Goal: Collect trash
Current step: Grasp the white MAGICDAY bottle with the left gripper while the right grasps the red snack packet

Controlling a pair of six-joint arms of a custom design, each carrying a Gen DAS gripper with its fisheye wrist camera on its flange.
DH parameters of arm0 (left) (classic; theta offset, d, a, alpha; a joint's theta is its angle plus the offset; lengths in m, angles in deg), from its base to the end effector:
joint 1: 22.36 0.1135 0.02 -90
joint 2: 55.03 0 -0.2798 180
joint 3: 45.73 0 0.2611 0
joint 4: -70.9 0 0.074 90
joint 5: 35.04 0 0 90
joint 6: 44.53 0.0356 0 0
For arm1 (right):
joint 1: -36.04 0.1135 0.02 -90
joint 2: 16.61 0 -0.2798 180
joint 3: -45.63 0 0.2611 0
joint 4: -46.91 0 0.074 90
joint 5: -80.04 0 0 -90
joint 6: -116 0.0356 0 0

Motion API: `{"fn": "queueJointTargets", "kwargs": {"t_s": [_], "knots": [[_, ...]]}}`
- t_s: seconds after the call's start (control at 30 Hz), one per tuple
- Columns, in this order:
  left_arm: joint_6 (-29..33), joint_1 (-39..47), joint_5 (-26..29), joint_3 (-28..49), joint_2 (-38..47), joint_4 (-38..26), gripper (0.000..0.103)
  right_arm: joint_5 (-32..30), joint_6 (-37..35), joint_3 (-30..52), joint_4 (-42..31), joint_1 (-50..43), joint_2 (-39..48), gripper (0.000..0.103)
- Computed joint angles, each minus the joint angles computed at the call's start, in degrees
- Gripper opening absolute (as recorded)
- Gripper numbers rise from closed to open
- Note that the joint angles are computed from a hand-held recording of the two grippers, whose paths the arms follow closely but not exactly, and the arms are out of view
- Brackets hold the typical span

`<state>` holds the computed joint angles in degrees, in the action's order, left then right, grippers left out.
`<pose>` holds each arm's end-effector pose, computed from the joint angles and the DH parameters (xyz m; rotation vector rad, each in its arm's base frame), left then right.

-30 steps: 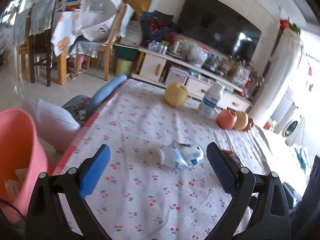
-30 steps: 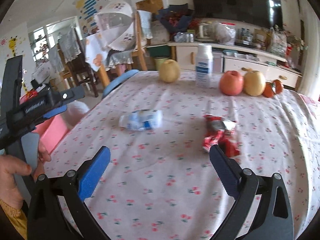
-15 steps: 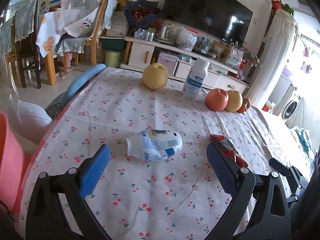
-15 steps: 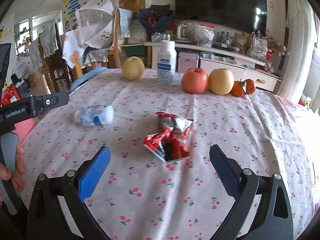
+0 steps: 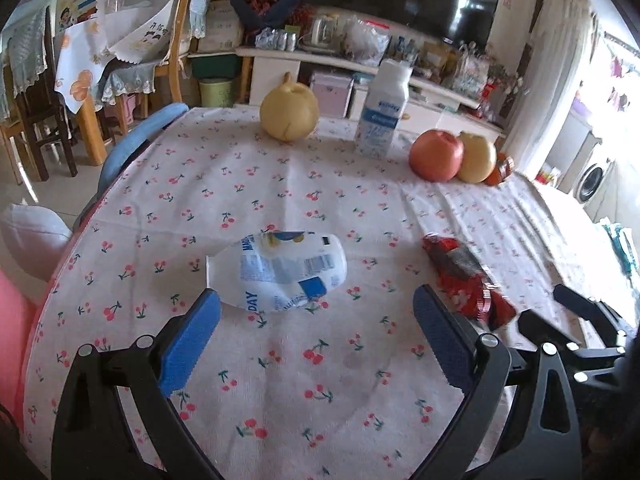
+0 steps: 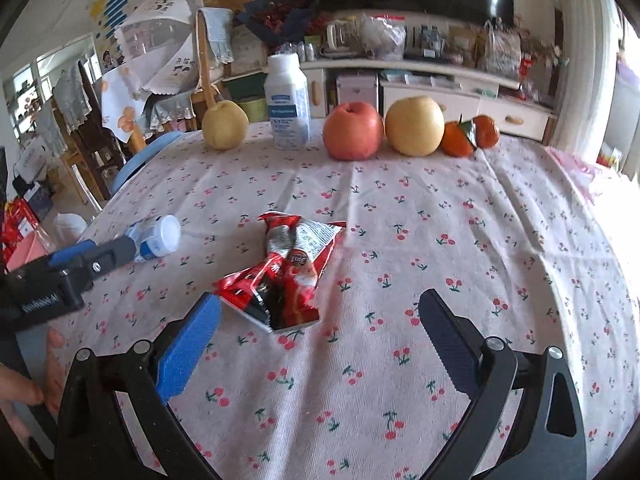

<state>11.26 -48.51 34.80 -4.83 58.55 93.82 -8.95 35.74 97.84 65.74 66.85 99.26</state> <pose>0.2559 -0.1120 0.0387 -0.3200 2.3492 -0.0722 0.2886 0.1714 0.0540 -0.4260 2.3382 0.3229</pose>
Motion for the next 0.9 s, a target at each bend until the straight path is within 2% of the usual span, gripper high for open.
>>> {"fn": "queueJointTargets", "kwargs": {"t_s": [0.33, 0.43, 0.57, 0.8, 0.87, 0.9], "knots": [[0.1, 4.4, 0.1, 6.1, 4.6, -4.2, 0.097, -10.1, 3.3, 9.7, -8.3, -2.6, 5.7, 0.098], [1.1, 5.8, 0.8, 7.4, 5.8, -4.7, 0.097, -9.8, 2.8, 11.6, -8.6, -2.5, 6.5, 0.098], [0.6, 8.2, 4.5, 9.1, 8.2, -6.6, 0.097, -11.7, 2.5, 15.1, -10.1, -3.0, 8.9, 0.098], [-0.9, 8.0, 2.2, 8.9, 7.7, -7.8, 0.097, -10.9, 0.5, 18.0, -12.5, -1.7, 11.0, 0.098], [-1.2, 7.5, 1.5, 9.2, 7.5, -9.1, 0.095, -9.7, -0.4, 18.0, -12.3, -1.2, 11.1, 0.098], [-1.2, 7.1, 0.5, 9.6, 7.6, -10.1, 0.087, -8.9, -1.0, 17.9, -12.3, -0.8, 11.0, 0.098]]}}
